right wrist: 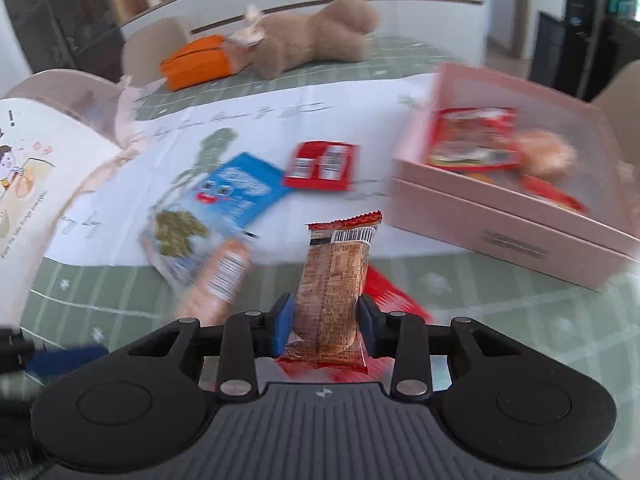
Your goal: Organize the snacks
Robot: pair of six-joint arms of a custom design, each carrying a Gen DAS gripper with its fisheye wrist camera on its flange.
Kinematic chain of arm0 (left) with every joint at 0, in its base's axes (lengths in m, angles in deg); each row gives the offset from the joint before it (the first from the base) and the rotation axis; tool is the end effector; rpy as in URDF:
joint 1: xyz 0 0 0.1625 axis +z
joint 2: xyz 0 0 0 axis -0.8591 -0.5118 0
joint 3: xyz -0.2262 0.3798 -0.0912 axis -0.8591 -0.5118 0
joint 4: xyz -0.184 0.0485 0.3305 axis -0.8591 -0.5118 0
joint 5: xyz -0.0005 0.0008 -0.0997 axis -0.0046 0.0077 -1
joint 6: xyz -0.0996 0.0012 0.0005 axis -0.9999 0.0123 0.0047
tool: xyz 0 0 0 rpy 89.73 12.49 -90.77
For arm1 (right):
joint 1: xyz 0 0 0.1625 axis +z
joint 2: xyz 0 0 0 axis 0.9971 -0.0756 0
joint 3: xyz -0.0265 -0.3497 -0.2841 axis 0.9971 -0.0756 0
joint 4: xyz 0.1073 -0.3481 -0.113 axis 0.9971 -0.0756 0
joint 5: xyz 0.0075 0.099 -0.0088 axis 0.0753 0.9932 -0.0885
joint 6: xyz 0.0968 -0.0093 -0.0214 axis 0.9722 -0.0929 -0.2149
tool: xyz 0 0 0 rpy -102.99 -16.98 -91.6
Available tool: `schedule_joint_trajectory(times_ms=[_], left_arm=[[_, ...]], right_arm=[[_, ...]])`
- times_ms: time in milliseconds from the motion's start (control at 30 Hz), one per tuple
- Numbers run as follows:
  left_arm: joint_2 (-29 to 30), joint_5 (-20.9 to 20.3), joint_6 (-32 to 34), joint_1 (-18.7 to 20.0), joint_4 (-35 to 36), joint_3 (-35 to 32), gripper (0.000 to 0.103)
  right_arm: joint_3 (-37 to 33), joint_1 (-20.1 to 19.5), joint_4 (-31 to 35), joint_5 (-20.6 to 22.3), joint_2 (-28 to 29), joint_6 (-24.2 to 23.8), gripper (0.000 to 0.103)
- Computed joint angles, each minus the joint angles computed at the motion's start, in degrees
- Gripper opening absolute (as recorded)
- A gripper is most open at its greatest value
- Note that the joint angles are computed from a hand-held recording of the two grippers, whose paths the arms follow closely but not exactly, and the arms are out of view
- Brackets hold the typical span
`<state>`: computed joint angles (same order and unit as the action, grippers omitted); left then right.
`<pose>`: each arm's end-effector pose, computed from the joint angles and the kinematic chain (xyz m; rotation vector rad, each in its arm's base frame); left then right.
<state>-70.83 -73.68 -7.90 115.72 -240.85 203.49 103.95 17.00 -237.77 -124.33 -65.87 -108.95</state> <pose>-0.1023 -0.5297 0.1949 0.1093 2.4099 -0.8337 0.2537 -0.6901 0.0262 0.8868 -2.5073 0.4932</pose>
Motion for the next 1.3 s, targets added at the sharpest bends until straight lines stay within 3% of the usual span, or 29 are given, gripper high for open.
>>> schedule_joint_trajectory(times_ms=[233,367,433,633,733,900,1033,1300], left_arm=[[5.53,-6.29,9.25,0.46,-3.94,-2.84,0.030],[9.99,-4.46,14.36,0.63,-3.23,-6.87,0.030],[11.59,-3.35,15.89,0.79,-2.04,-8.74,0.030],[15.81,0.43,20.66,1.66,0.08,-14.54,0.031],[16.68,0.40,20.27,2.56,4.64,-17.09,0.031],[16.30,-2.95,19.63,3.74,5.49,-18.41,0.037],[16.42,-3.35,21.55,3.76,5.43,-18.50,0.039],[17.07,-2.68,22.00,4.02,2.90,-18.74,0.040]], right_arm=[[8.08,-4.07,-7.71,-4.62,-5.21,1.13,0.036],[10.36,-5.50,-8.53,-5.66,-6.50,3.41,0.045],[11.82,-6.15,-9.52,-5.22,-7.05,3.85,0.058],[15.85,-6.40,-16.77,-5.64,-7.01,-0.91,0.073],[17.04,-6.14,-21.09,-6.65,-6.05,-4.73,0.080],[18.00,-6.66,-23.64,-5.42,-5.77,-4.79,0.089],[17.62,-7.01,-25.33,-5.31,-4.97,-4.90,0.100],[16.49,-7.58,-29.52,-3.41,-2.97,-6.64,0.103]])
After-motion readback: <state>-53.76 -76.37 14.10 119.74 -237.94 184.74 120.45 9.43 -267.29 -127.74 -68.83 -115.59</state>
